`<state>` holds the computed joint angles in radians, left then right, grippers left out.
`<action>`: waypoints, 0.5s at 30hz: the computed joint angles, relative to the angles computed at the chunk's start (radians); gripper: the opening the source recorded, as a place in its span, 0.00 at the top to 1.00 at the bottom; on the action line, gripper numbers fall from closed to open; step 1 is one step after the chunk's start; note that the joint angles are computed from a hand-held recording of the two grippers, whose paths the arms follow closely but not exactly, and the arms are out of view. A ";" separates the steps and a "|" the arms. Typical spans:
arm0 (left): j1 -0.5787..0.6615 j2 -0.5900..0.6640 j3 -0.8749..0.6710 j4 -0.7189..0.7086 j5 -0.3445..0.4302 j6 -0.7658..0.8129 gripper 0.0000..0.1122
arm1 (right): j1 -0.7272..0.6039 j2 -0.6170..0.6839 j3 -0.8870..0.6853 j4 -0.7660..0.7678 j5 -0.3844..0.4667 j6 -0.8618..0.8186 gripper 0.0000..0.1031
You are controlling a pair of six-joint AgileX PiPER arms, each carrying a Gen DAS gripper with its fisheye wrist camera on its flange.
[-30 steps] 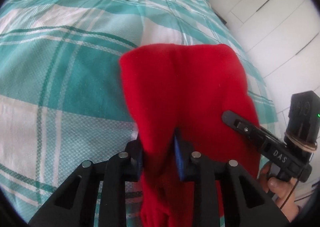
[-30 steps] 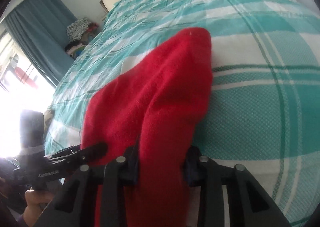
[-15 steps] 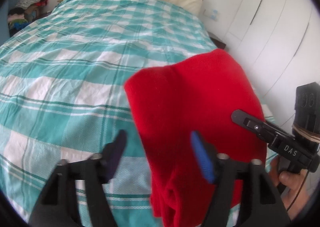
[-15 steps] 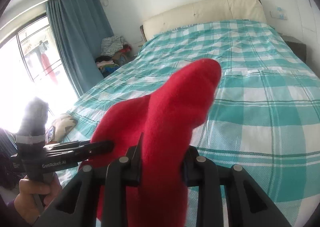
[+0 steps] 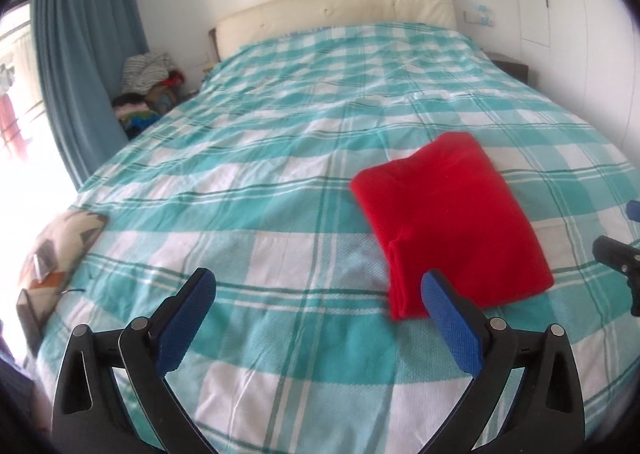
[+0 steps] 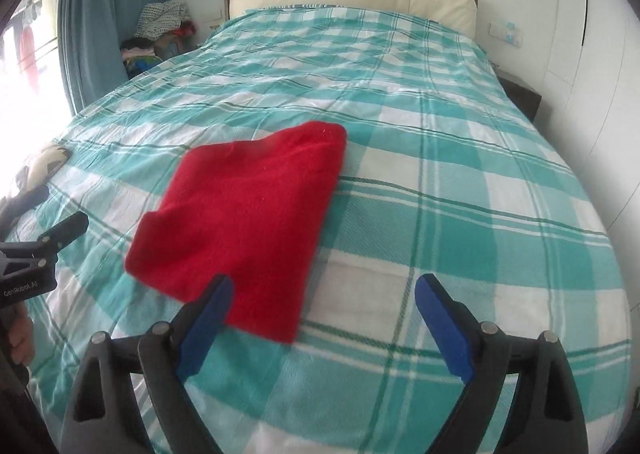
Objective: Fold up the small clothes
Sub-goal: 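Lower the folded sweater onto the bed and open the right tool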
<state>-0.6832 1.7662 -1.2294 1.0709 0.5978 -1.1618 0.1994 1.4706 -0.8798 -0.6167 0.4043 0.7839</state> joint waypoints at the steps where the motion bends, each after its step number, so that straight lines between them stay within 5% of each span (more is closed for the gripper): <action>1: -0.029 -0.032 0.033 0.038 0.036 -0.056 0.08 | 0.030 -0.047 0.025 -0.019 0.033 0.039 0.07; 4: -0.082 -0.140 0.132 0.030 0.087 -0.139 0.08 | 0.163 -0.169 0.079 -0.095 0.179 0.184 0.07; 11: -0.204 -0.230 0.182 -0.094 0.261 -0.017 0.08 | 0.521 -0.284 0.109 -0.205 0.516 0.432 0.06; 15: -0.223 -0.290 0.225 -0.143 0.231 0.007 0.08 | 0.630 -0.294 0.093 -0.214 0.637 0.511 0.06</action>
